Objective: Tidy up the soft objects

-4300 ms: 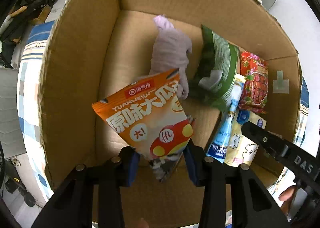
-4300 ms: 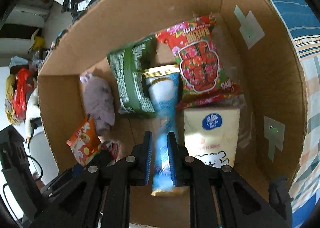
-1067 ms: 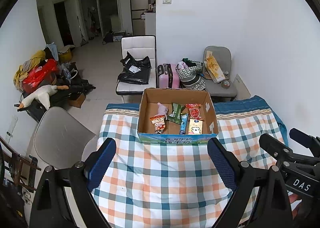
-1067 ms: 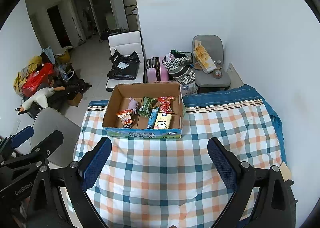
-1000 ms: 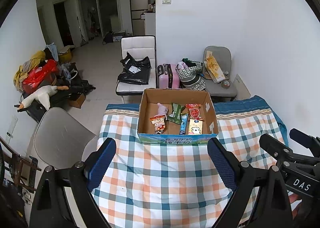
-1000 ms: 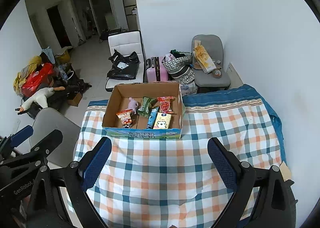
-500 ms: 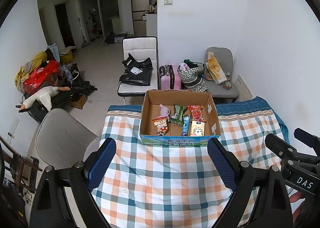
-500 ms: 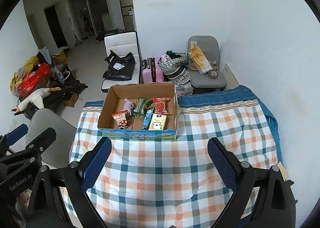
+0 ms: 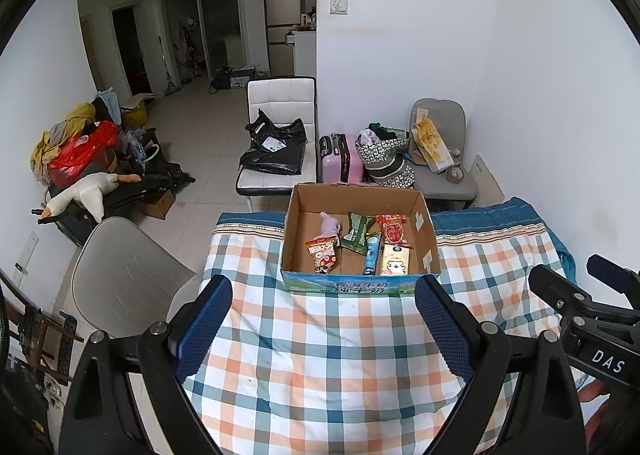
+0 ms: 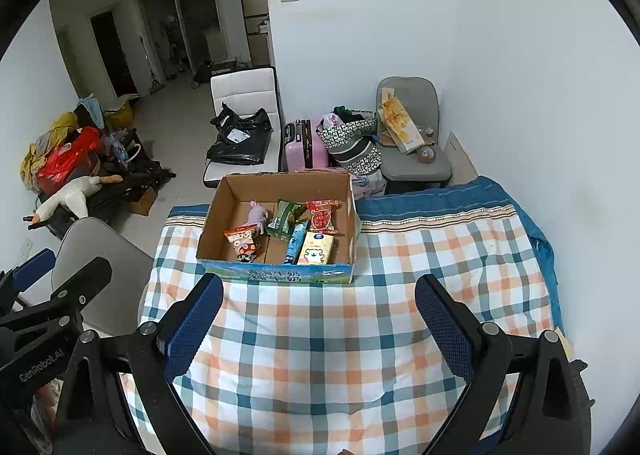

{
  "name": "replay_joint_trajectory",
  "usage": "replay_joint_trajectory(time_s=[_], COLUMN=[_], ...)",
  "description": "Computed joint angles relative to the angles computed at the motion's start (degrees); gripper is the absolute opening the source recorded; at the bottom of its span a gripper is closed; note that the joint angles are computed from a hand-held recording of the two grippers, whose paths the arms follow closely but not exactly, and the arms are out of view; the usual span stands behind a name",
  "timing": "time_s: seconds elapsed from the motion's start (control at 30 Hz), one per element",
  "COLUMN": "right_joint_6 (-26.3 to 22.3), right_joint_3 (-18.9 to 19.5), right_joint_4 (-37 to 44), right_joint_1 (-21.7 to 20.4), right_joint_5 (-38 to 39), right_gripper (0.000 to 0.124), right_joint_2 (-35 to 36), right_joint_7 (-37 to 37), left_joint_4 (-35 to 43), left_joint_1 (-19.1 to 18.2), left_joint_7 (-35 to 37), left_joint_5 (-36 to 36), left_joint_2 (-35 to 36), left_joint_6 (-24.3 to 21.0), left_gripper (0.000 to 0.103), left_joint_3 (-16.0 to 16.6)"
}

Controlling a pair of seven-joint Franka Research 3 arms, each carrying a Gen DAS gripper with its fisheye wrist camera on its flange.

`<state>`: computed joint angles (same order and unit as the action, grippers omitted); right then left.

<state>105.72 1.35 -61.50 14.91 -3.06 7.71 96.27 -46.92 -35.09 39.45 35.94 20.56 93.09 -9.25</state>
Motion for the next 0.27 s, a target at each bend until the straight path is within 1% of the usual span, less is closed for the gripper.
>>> replay_joint_trajectory(time_s=[0.27], right_joint_6=[0.2], right_joint_3=[0.1], right_joint_4=[-0.5], right_joint_1=[0.1], right_joint_5=[-0.2], right_gripper=[0.099], right_joint_2=[-0.3], right_joint_7=[0.0], left_joint_4=[-0.9], left_joint_1=[0.2], left_joint_7=[-0.2], left_joint_5=[-0.1], left_joint_2=[-0.5], left_joint_6=[0.4], left_gripper=[0.094], left_joint_3=[-0.2])
